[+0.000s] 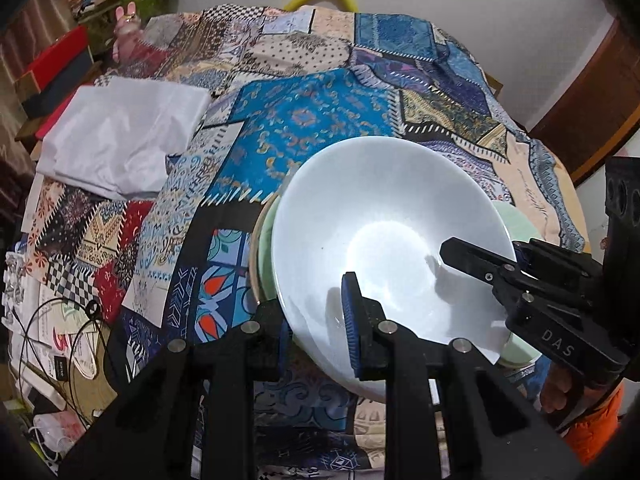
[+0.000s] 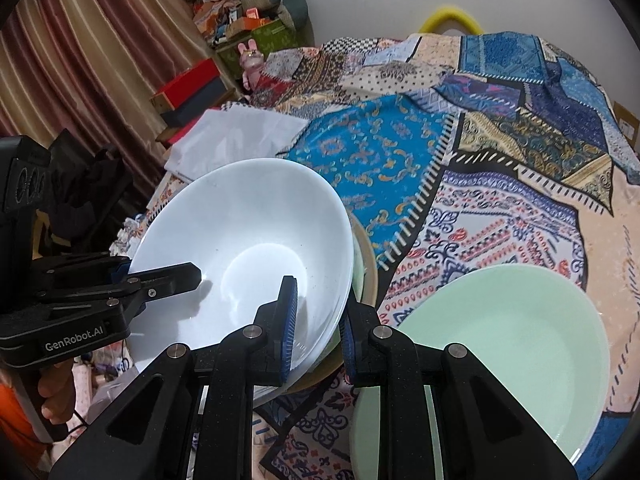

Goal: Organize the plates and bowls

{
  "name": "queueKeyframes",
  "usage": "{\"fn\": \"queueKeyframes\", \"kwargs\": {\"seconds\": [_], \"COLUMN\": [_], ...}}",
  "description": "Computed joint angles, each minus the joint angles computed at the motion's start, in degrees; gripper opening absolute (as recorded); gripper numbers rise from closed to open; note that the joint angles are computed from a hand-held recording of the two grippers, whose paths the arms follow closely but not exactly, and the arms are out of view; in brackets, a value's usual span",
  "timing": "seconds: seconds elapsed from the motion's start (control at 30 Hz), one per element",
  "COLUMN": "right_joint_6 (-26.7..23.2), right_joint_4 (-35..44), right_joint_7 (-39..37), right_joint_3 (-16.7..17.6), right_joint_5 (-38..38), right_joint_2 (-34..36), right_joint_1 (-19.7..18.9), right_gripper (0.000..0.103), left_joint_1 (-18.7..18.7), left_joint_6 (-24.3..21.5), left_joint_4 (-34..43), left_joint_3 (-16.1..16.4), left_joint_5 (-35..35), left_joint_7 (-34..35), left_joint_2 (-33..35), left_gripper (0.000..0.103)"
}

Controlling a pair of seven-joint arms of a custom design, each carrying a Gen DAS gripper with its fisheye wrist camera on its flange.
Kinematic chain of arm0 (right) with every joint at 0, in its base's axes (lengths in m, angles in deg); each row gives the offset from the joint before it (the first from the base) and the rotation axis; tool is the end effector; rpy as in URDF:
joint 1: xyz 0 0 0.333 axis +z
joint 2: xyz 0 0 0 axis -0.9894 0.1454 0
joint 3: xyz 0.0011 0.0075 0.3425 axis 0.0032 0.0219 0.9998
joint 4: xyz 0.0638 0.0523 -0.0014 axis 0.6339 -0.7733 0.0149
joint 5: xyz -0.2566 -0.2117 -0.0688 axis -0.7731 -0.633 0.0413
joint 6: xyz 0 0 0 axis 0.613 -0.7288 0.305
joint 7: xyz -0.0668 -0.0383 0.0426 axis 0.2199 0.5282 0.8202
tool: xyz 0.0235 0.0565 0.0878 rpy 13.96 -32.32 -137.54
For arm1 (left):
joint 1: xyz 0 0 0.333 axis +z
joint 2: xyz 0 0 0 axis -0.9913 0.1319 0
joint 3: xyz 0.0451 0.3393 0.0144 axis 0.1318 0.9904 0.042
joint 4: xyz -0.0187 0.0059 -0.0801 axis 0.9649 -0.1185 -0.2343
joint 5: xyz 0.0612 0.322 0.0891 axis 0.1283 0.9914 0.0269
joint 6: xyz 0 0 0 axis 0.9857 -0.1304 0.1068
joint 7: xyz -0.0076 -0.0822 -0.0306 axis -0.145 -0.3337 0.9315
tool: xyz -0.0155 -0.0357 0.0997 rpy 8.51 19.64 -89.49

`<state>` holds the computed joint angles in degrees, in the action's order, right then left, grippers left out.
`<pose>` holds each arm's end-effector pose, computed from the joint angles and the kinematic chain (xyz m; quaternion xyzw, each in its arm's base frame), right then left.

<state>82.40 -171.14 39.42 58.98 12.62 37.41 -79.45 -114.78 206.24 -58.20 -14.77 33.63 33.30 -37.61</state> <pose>0.7026 0.1761 0.3967 -0.8233 0.4610 -0.0078 0.3311 0.6555 -0.4228 0.4035 -0.7466 0.6189 -0.2197 0.1059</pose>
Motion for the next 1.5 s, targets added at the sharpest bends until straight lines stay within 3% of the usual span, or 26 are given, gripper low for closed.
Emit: {"fn": "queueKeyframes", "kwargs": {"seconds": [0.4,0.67,1.03,1.1,1.17,1.27,1.5], "right_joint_6": [0.7,3.3,3.0,3.0,2.9,3.2,2.6], "right_joint_4": [0.5,-1.4,-1.2,-1.2,-0.9,-1.0,0.2], "right_joint_7": [1.6,2.0,1.3,1.0,0.8,0.3,0.6], "right_joint_3": [-0.2,-0.9,0.5,0.7,0.9,1.1,0.0], "right_joint_5": [-1.5,-3.1,-2.3,-1.9,-1.5,-0.6,-1.8], "right_joint_2": [0.9,-0.3,0.0,0.0,0.0,-0.3,0.3], "right_joint_1": [0.6,1.3,-0.5,-0.8,-1.1,-1.5,-0.7], "right_gripper": [0.018,0.021,0.021,0.021,0.021,0.024,0.029], "left_joint_1": [0.3,-0.5,0.0,-0.3,-0.9,-1.9,-0.4], "left_joint_6": [-1.1,-5.4,-4.3,-2.9,-2.3,-0.7,1.6], "left_joint_4": [2.9,8.7,7.2,5.1,3.7,0.8,-5.3], "left_joint_3": [0.4,1.3,0.8,1.3,2.2,3.7,2.4], "left_joint_5": [-0.4,1.2,0.9,1.7,3.1,6.0,6.5], "left_joint_7": [0.1,0.2,-0.2,-1.0,-1.8,-3.8,-5.6], "left_joint_2": [2.2,5.1,3.8,2.4,1.3,-0.7,-3.2], "left_gripper": [0.022,0.022,0.022,0.024,0.033,0.040,0.047]}}
